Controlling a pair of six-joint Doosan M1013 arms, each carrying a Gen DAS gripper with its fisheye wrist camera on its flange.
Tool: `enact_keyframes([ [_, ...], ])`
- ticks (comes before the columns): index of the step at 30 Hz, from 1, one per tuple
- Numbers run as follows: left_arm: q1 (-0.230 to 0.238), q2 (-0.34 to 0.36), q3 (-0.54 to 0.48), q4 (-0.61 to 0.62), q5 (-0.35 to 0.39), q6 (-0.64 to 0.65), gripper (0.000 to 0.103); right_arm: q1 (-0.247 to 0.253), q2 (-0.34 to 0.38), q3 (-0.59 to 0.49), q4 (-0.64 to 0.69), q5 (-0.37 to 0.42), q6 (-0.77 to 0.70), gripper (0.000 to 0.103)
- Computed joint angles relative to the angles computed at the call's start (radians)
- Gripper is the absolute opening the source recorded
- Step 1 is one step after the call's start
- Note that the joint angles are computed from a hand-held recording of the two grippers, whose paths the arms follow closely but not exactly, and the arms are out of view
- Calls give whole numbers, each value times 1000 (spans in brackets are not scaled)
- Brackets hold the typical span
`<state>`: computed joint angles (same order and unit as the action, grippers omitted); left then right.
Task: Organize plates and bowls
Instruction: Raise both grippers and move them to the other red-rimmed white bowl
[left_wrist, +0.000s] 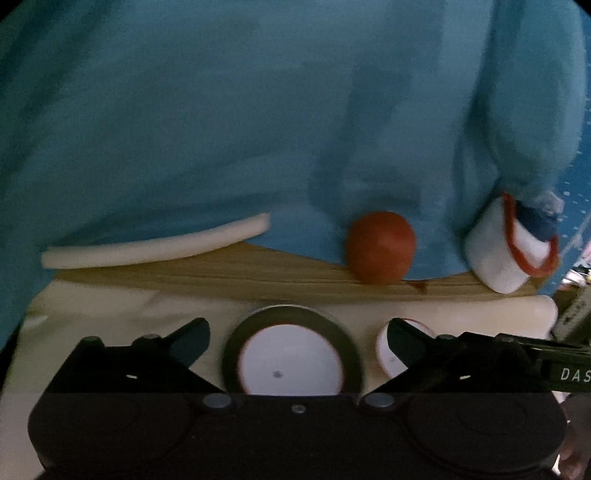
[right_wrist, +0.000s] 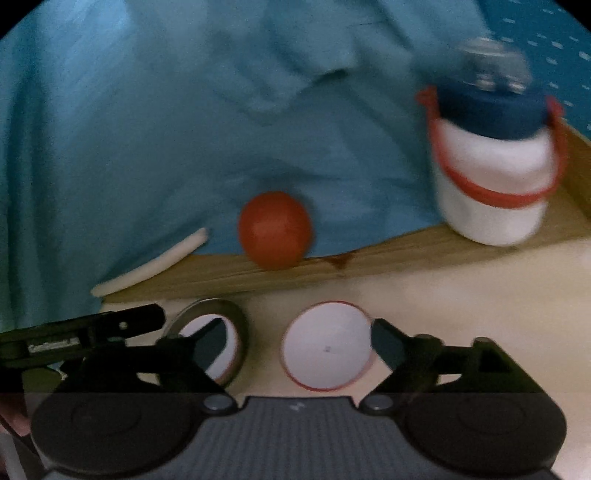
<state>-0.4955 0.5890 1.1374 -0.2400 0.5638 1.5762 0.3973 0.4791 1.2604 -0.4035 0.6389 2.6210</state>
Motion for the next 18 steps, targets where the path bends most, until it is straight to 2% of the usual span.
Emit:
enact_keyframes([
  [3,2,3,0,-132,4,116,102,-2,-25,44,-47,1,102,101],
  [6,-4,9,-10,-195,25,194,102,-1,-46,82,-106,13,203,103],
  [10,-21,21,-36,-176,72,250,102,3,-74,134,-183,35,317,103],
  [11,-25,27,-53,-148,106,249,102,4,-83,150,-195,39,343,103],
  [18,-49,67,-126,-107,211,340,102,13,-130,242,-222,61,478,103],
])
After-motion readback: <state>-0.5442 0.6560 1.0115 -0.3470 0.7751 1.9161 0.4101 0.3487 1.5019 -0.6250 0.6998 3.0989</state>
